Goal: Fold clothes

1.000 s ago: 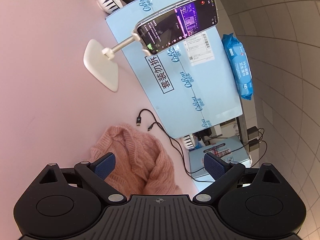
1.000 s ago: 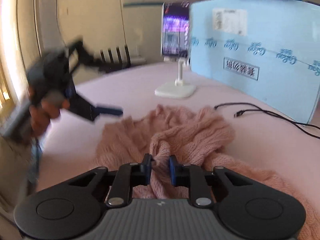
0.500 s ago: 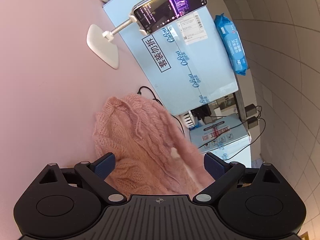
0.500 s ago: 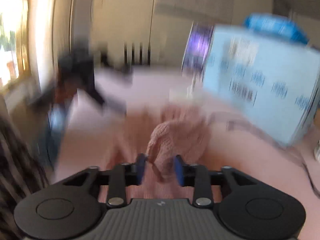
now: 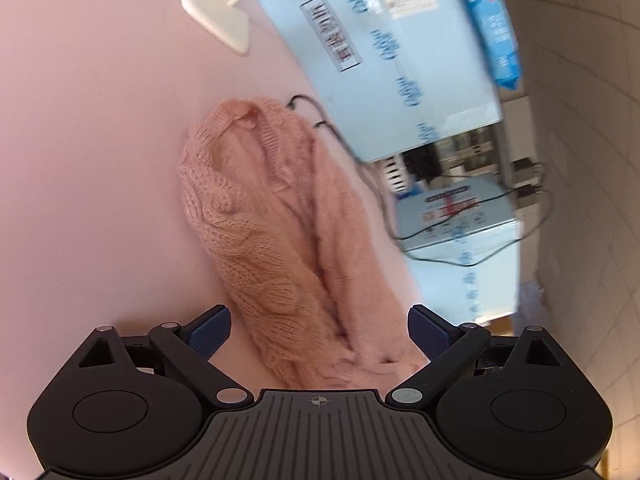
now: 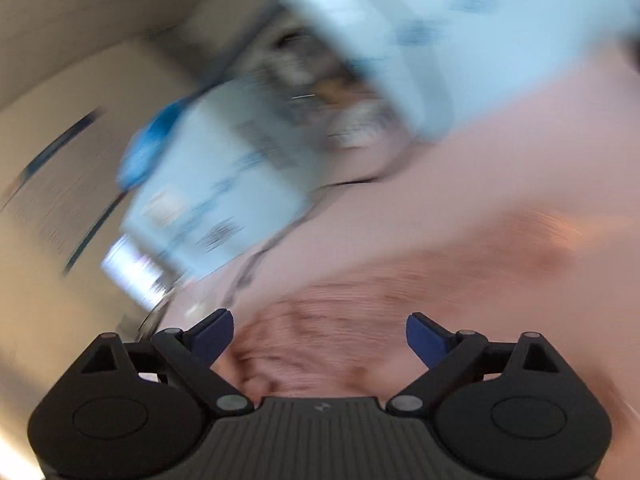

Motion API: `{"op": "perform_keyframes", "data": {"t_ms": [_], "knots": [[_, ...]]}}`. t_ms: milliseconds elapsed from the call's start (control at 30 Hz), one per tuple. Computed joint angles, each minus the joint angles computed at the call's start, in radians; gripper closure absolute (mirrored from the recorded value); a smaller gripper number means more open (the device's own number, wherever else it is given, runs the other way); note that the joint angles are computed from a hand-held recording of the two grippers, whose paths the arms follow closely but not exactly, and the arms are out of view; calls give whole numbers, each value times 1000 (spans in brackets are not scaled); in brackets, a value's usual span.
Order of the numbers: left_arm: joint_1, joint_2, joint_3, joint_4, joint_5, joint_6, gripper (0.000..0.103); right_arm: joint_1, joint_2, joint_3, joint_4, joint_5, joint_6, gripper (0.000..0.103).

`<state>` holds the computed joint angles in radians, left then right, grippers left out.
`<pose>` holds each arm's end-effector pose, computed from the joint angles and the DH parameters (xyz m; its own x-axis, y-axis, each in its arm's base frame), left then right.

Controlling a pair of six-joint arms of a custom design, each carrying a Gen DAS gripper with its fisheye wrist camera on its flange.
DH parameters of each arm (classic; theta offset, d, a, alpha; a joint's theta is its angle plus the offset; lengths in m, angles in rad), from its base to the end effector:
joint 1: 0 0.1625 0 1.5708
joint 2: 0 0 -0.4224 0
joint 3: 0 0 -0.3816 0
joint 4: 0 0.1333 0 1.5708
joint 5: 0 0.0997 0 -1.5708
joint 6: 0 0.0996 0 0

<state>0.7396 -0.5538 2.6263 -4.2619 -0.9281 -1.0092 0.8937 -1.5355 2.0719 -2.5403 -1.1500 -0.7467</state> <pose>-0.0939 -0.3469 0.0429 -0.9335 -0.2746 0.2308 -0.3535 0.5947 -0.7221 -0.1598 -0.4765 0.3489 -0.9872 -0.1588 0.0129 -0.1388 0.8169 -0.5599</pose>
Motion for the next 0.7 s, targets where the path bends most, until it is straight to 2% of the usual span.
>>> {"op": "perform_keyframes", "data": {"t_ms": [100,200,267,367,400,433,500,533,567,633,700], "knots": [[2,-19,-50,95,35,33,6,-37,18,42,-275,-74,198,8],[6,-33,-80,156,56,65,7,-42,89,52,-527,-139,310,7],[1,-42,-96,204,80,96,8,-46,132,39,-589,-110,317,5],[-32,-32,-103,254,151,108,19,-20,195,-9,-562,-57,271,4],[-47,-33,-101,284,183,93,32,-2,225,-29,-561,-53,242,8],[-62,-34,-98,321,219,74,52,19,250,-45,-570,-71,217,33],[-67,-46,-82,358,242,26,73,78,289,-63,-632,-189,183,96],[-63,-59,-66,351,227,1,80,94,304,-73,-653,-210,179,98],[-56,-72,-47,336,205,-22,81,96,308,-81,-663,-189,204,98],[-71,-76,-15,308,218,-50,82,84,315,-71,-753,-129,218,98],[-88,-78,14,293,238,-81,82,79,332,-75,-821,-124,227,95]]}}
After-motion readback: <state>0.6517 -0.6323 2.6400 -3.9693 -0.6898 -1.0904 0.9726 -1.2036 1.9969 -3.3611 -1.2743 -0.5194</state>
